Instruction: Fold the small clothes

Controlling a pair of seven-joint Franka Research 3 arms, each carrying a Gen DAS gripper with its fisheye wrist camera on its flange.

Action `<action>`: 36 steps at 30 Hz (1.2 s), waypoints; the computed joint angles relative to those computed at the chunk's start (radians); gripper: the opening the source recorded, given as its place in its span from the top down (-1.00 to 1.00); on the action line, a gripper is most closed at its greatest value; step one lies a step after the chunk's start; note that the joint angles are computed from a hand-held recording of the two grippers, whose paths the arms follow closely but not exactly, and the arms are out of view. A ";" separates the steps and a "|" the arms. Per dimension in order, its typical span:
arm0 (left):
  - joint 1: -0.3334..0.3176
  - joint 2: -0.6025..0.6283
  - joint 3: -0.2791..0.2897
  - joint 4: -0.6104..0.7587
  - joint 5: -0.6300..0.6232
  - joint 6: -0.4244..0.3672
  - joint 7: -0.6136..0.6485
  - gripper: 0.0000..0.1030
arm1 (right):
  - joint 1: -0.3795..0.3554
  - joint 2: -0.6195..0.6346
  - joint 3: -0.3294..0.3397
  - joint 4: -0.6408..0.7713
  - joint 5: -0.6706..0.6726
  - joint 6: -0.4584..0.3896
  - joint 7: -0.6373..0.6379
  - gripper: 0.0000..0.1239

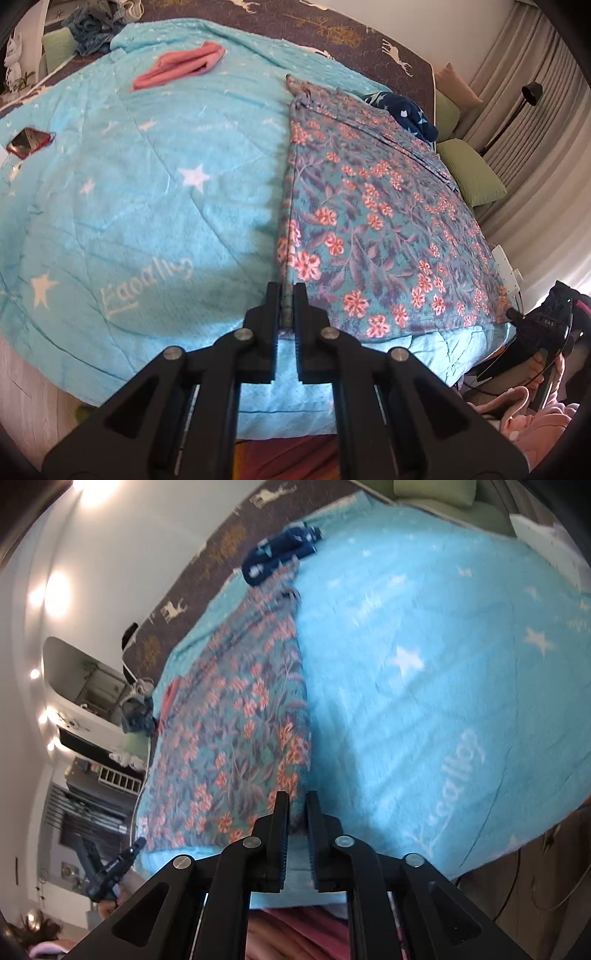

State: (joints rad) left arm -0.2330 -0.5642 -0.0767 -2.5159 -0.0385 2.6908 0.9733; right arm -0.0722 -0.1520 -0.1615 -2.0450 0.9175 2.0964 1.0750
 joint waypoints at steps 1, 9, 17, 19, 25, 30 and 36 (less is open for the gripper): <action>-0.004 -0.001 0.002 -0.004 -0.004 0.002 0.000 0.79 | 0.000 0.008 0.000 0.003 0.002 -0.008 0.010 0.80; -0.026 0.041 -0.010 0.037 0.010 -0.034 0.076 -0.14 | -0.011 0.052 0.003 0.050 0.061 -0.046 0.009 0.32; -0.057 0.039 0.035 0.031 -0.076 -0.003 0.105 0.86 | 0.000 0.072 0.025 0.081 -0.017 -0.007 0.063 0.90; -0.036 0.029 0.012 0.036 -0.055 -0.010 0.097 0.86 | -0.005 0.066 0.014 0.080 0.049 -0.028 0.033 0.90; -0.023 0.017 0.012 0.065 -0.037 0.052 0.099 0.86 | -0.019 0.065 -0.009 0.107 0.216 -0.087 -0.052 0.90; -0.001 0.061 0.016 0.136 0.000 0.097 0.116 0.86 | -0.033 0.104 -0.008 0.161 0.298 -0.128 -0.065 0.90; 0.044 0.196 0.005 0.292 0.050 0.112 0.133 0.86 | -0.054 0.192 0.017 0.298 0.373 -0.124 -0.049 0.90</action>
State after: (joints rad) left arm -0.1894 -0.3685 -0.0720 -2.2238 0.0112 2.8032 1.1058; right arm -0.1263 0.0400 -0.1440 -1.7465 1.2905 1.9724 1.0258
